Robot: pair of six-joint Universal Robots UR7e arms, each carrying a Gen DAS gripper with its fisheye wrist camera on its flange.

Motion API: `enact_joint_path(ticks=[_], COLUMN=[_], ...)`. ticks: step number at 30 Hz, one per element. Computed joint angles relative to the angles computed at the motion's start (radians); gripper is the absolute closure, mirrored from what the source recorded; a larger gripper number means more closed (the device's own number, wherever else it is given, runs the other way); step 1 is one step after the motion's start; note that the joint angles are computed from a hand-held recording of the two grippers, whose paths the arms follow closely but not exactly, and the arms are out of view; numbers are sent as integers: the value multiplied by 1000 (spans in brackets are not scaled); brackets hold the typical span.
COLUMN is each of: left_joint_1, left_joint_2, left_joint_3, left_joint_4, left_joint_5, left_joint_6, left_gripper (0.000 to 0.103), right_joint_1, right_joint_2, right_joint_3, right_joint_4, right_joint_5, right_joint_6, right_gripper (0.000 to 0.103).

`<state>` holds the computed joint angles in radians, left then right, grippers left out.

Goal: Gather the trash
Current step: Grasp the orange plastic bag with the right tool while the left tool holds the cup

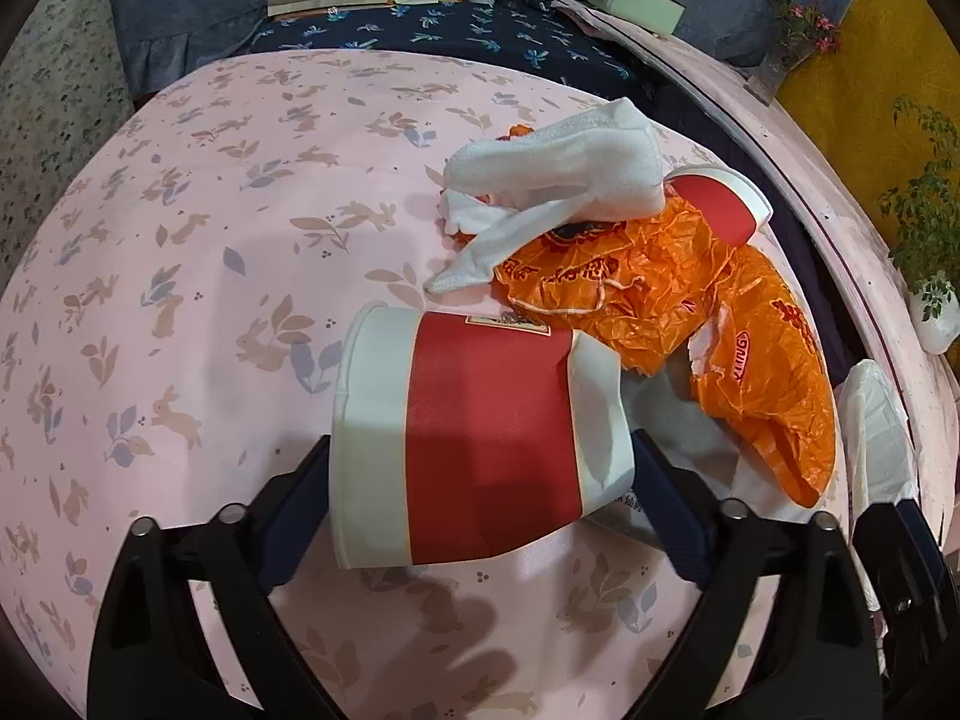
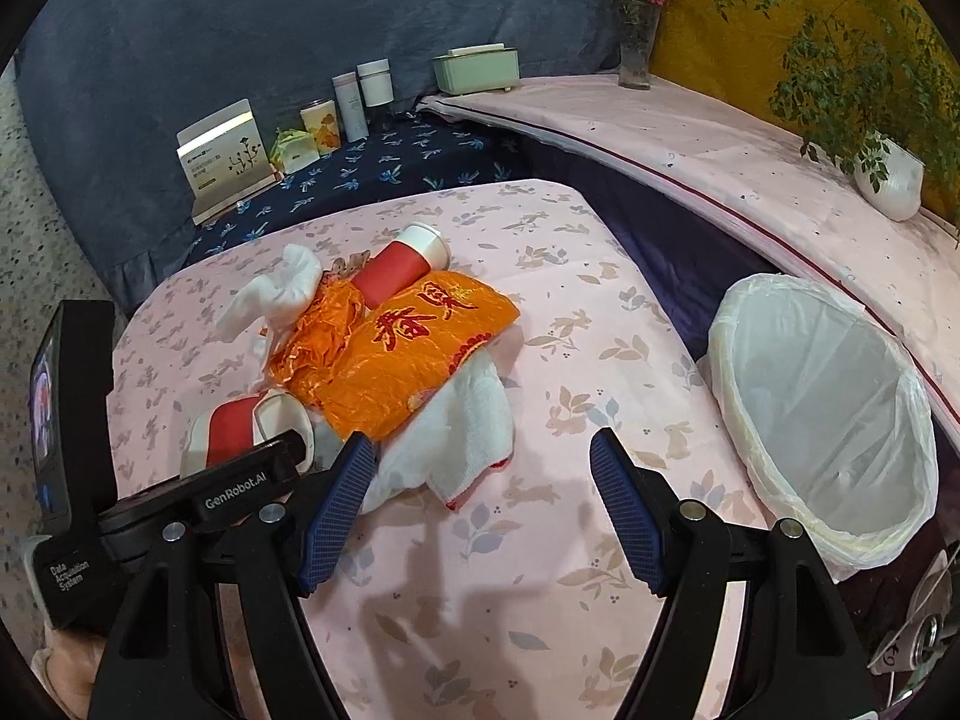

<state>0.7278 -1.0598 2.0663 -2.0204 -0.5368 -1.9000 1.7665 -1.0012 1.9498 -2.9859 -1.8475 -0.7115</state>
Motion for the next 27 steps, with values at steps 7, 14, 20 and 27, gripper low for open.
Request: enact_joint_path(ticks=[7, 14, 20, 27], left_joint_1=[-11, -23, -29, -54], left_joint_2=[-13, -24, -43, -47], left_joint_3=[9, -18, -14, -25], left_joint_4=[9, 172, 238, 286], left_joint_5=[3, 9, 0, 9], left_joint_6=[2, -86, -147, -184], left_gripper=[25, 25, 25, 25], right_joint_1=[30, 37, 42, 31], right_joint_2=[41, 90, 119, 92], right_joint_3=[-24, -60, -83, -77], right_joint_4=[-10, 20, 45, 82], right_joint_5=[12, -4, -20, 6], right_joint_6=[6, 38, 36, 36], right_gripper=[31, 31, 52, 84])
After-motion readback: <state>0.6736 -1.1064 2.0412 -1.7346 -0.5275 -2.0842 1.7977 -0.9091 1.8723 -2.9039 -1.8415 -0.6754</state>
